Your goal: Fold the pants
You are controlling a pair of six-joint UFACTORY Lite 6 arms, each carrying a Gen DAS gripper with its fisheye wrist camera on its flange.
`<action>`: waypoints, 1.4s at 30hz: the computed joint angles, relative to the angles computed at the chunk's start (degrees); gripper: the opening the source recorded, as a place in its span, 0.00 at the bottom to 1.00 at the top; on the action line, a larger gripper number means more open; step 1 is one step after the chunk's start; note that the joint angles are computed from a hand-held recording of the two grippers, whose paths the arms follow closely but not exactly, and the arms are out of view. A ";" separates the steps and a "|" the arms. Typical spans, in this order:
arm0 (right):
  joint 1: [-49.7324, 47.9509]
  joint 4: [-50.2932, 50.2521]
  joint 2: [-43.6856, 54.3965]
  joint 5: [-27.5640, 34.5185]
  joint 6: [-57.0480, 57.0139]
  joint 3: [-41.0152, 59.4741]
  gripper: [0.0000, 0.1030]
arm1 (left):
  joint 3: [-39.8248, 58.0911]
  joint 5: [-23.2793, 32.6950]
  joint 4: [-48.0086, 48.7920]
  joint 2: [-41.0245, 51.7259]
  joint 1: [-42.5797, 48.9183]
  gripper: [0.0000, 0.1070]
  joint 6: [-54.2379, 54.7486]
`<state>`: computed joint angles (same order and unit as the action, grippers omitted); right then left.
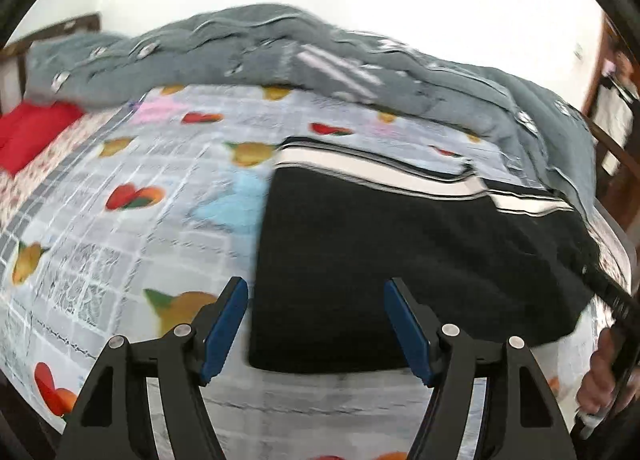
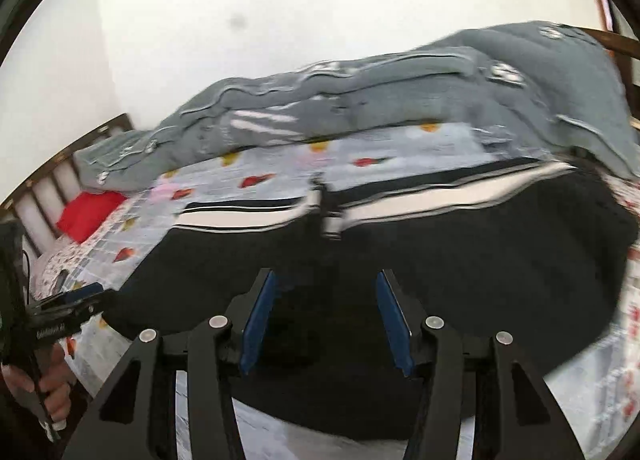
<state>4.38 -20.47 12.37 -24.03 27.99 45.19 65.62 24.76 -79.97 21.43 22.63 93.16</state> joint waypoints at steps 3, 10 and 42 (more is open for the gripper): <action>4.10 16.91 8.53 3.43 -15.55 4.99 0.43 | 6.11 -2.68 8.04 8.63 -0.05 0.65 -7.07; 5.07 26.25 3.42 2.78 -23.96 -0.92 0.41 | 7.26 5.21 9.14 9.58 4.06 0.65 -5.96; -40.79 -57.23 28.40 7.24 55.04 34.42 0.56 | 66.93 25.94 39.95 46.63 -1.23 0.43 -45.26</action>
